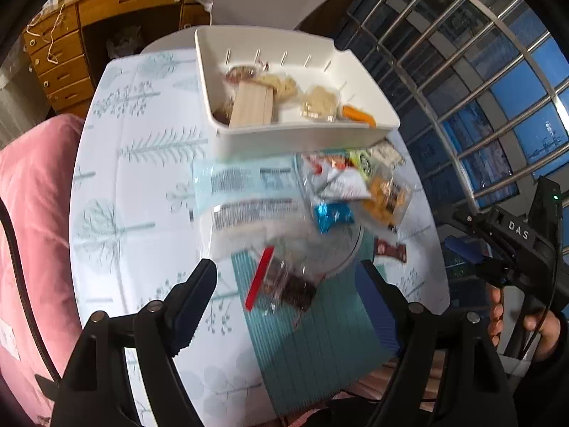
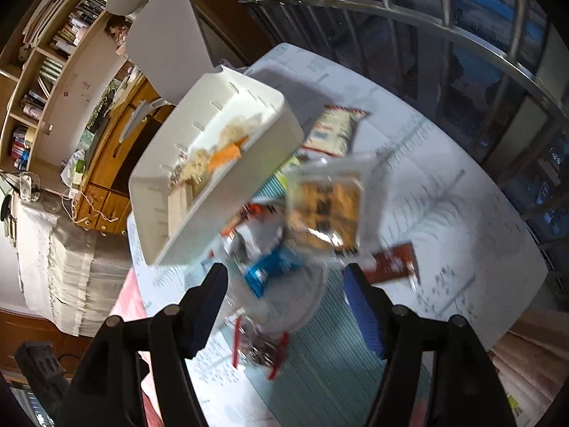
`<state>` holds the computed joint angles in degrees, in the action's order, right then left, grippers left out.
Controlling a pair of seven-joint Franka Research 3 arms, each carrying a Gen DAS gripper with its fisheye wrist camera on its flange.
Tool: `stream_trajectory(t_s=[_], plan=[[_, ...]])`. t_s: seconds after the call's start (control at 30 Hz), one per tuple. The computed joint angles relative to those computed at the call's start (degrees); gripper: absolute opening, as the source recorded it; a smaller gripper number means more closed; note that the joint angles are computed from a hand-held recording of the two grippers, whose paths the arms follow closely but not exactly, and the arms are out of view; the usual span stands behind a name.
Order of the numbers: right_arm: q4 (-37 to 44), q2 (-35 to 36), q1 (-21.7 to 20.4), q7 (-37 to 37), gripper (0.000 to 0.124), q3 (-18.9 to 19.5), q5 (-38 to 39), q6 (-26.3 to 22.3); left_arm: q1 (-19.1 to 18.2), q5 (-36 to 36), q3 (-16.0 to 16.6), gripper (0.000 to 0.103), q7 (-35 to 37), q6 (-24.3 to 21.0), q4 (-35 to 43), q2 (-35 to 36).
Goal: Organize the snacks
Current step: 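Move both tools back from the tray toward the remaining snacks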
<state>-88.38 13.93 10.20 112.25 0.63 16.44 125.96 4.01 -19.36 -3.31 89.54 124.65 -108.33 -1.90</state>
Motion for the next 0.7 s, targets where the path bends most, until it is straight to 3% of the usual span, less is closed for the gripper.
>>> stream_trajectory(t_s=[0.2,0.3,0.7], plan=[[-9.3,-5.7,0.3,-3.7,0.068,0.1,-1.4,3.0,-0.3,0.5,0.0,0.08,-3.3,-1.3,-3.2,-1.8],[-13.6,-8.1,0.1,-9.5,0.068,0.2,-2.6,5.8,-0.6,0.3,0.0,0.08,-6.6,-1.7,-4.3,-2.2],[-15.3,-6.7,-2.3,-33.8,0.068,-0.4,-1.4,7.8,-1.3,4.0,-1.1,0.081,-27.4,-2.3,-6.2,0.1]])
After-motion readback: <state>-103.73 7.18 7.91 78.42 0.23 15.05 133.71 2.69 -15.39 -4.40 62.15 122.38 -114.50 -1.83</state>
